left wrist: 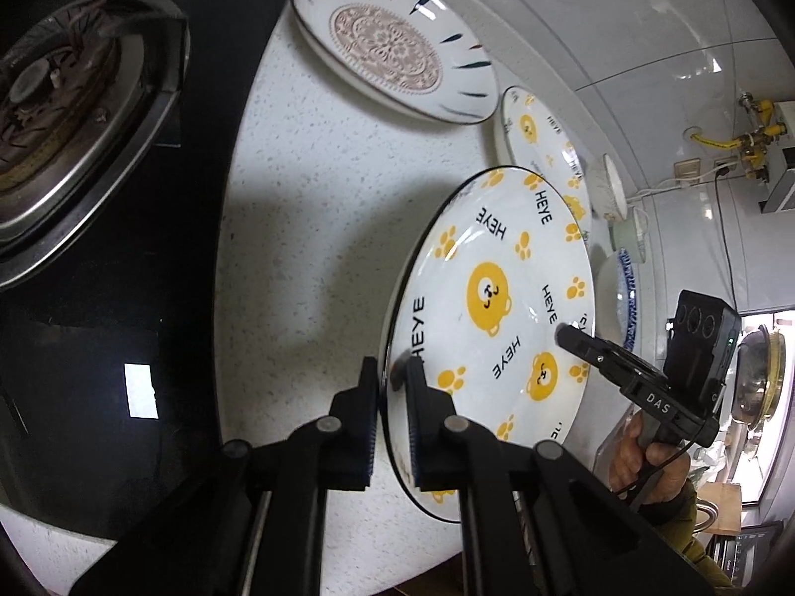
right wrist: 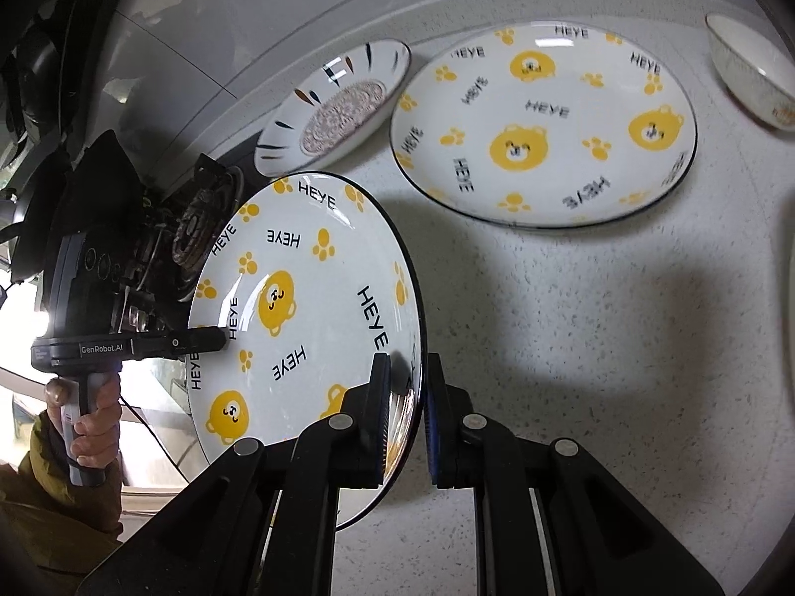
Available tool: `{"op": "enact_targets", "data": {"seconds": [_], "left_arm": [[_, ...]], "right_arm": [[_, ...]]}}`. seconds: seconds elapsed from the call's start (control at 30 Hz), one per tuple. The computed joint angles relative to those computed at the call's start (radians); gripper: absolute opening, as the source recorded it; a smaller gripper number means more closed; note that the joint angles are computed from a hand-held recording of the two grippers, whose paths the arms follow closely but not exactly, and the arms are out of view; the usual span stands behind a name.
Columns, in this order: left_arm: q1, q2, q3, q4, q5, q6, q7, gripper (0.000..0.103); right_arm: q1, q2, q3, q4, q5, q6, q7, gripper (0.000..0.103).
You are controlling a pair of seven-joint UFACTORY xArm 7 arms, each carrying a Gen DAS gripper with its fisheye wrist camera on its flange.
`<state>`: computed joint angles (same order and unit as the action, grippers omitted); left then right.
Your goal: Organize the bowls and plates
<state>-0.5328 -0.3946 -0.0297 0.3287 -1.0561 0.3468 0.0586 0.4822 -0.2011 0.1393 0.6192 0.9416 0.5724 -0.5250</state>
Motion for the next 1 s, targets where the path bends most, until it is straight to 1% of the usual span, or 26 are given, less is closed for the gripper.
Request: {"op": "enact_targets", "data": {"seconds": [0.1,0.17,0.27,0.33,0.47,0.5,0.63,0.73,0.87,0.97,1.0], "left_arm": [[0.026,-0.095,-0.055,-0.033,0.103,0.006,-0.131,0.009],[0.027,-0.154,-0.077,-0.052,0.162,0.016,-0.221,0.009],[0.018,-0.234,-0.101,-0.087,0.235,0.029,-0.328,0.009],[-0.012,-0.267,-0.096,-0.108,0.253,0.027,-0.366,0.009],[-0.064,-0.346,-0.088,-0.159,0.305,0.052,-0.435,0.009],[-0.078,-0.395,-0.086,-0.186,0.317,0.073,-0.454,0.009],[-0.155,-0.432,-0.051,-0.251,0.338,0.065,-0.480,0.009],[-0.234,-0.415,0.003,-0.295,0.325,0.016,-0.477,0.009],[-0.354,-0.307,0.116,-0.303,0.293,-0.089,-0.419,0.010],[-0.411,-0.250,0.165,-0.291,0.276,-0.145,-0.397,0.010],[-0.421,-0.235,0.168,-0.286,0.278,-0.156,-0.396,0.010]], "right_arm": [[0.003,-0.066,0.002,-0.015,-0.029,0.015,0.025,0.012],[0.011,-0.104,-0.004,-0.029,-0.042,0.027,0.038,0.012],[0.029,-0.180,-0.006,-0.069,-0.070,0.033,0.070,0.012],[0.045,-0.237,-0.008,-0.108,-0.084,0.034,0.106,0.012],[0.086,-0.332,-0.006,-0.191,-0.104,0.019,0.196,0.012],[0.099,-0.357,-0.001,-0.218,-0.105,0.010,0.227,0.012],[0.158,-0.394,0.000,-0.295,-0.106,-0.031,0.322,0.012],[0.205,-0.380,0.000,-0.332,-0.106,-0.068,0.375,0.012],[0.251,-0.328,-0.016,-0.345,-0.106,-0.120,0.400,0.012],[0.270,-0.300,-0.034,-0.344,-0.103,-0.139,0.403,0.012],[0.272,-0.291,-0.039,-0.342,-0.103,-0.143,0.400,0.012]]}}
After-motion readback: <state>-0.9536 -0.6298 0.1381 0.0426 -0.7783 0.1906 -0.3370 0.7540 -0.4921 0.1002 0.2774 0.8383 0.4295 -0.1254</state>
